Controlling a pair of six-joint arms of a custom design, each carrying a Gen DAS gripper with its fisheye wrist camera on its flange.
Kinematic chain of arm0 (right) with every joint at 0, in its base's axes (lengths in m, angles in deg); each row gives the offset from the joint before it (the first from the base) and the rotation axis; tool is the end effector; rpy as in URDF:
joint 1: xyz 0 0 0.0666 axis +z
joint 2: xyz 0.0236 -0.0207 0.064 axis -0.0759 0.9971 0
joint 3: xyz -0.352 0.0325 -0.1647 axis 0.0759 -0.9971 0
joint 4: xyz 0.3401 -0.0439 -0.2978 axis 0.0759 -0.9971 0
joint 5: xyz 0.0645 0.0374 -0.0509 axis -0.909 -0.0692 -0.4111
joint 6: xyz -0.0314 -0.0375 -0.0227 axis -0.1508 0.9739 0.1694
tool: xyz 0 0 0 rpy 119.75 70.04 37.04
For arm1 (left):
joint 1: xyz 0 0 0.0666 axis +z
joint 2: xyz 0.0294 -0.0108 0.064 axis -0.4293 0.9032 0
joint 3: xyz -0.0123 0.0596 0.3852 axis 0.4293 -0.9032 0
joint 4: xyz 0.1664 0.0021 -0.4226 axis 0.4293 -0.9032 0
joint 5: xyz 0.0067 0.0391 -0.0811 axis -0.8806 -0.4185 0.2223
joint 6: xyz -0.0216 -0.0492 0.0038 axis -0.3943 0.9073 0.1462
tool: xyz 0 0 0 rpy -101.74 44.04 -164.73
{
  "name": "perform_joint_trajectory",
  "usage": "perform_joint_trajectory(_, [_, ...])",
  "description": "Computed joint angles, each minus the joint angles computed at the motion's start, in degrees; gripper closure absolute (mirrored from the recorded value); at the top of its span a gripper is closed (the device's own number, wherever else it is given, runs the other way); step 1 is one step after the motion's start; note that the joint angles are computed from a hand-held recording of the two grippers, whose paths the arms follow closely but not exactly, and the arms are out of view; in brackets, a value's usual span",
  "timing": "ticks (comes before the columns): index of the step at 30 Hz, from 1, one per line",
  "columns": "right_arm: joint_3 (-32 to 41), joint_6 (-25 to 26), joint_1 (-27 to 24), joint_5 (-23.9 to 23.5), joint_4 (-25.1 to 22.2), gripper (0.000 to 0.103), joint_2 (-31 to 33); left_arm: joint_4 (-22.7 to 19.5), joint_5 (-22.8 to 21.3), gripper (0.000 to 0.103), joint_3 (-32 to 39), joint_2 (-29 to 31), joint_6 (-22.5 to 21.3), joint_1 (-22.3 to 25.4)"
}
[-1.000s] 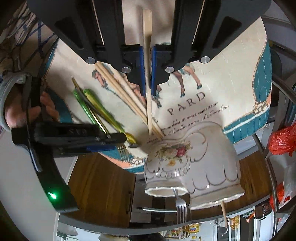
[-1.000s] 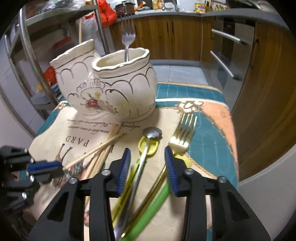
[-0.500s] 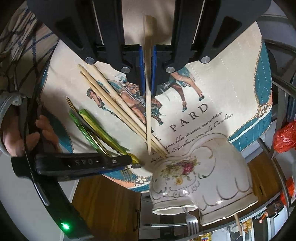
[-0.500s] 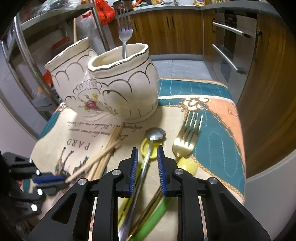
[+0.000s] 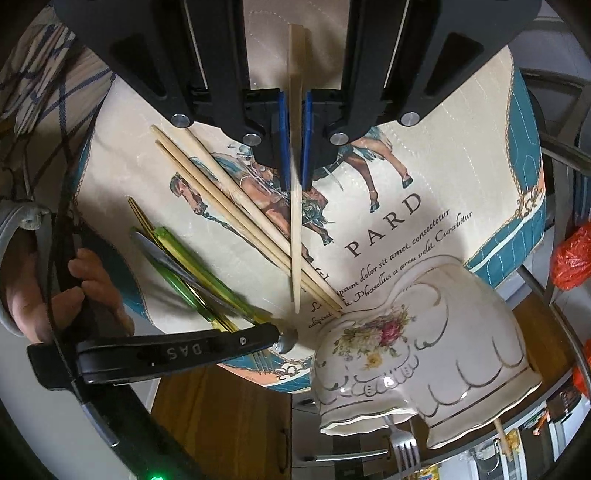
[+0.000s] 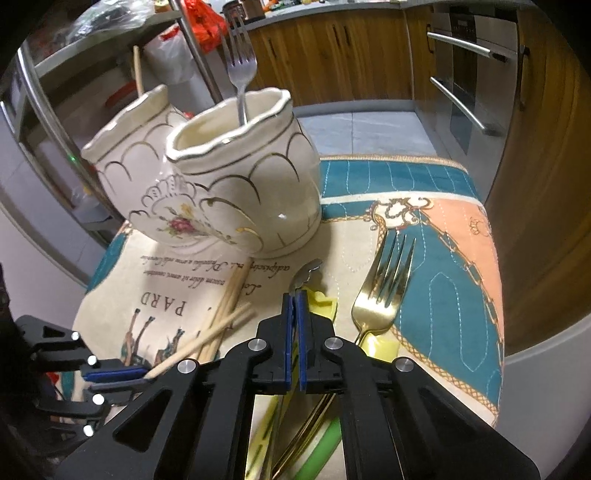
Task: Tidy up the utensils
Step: 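Lift the chopstick with the left tool while the right tool lifts the spoon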
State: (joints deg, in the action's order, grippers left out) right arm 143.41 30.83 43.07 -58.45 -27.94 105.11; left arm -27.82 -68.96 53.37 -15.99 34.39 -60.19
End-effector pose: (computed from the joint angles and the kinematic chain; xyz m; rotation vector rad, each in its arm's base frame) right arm 0.3228 0.3319 0.3960 0.2402 2.4589 0.2934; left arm 0.3491 -0.2521 0.4020 1.3461 2.2762 -0.3539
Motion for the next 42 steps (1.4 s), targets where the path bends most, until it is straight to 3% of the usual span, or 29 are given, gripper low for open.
perform_joint_trajectory(15, [-1.0,0.6,7.1,14.2,0.3,0.101,-5.2,5.5,7.5,0.097,-2.5,-4.0,2.4,4.0])
perform_joint_trajectory(21, [-1.7,4.7,11.1,23.7,3.0,0.101,-6.9,9.8,12.6,0.097,-4.3,-6.8,3.4,6.3])
perform_joint_trajectory(25, [-2.1,8.5,14.1,30.3,4.6,0.101,-7.4,11.0,12.9,0.097,-4.7,-7.4,4.1,6.5])
perform_joint_trajectory(32, [-2.8,13.3,17.6,37.2,7.7,0.101,-8.3,12.7,14.3,0.097,-5.4,-8.6,4.8,7.2])
perform_joint_trajectory(37, [-2.2,15.3,18.2,38.9,9.5,0.101,-8.6,18.0,16.3,0.097,-6.2,-10.2,8.3,7.7])
perform_joint_trajectory(42, [-1.1,20.7,16.9,38.8,13.9,0.101,-8.4,26.2,18.1,0.097,-6.0,-11.0,13.4,8.5])
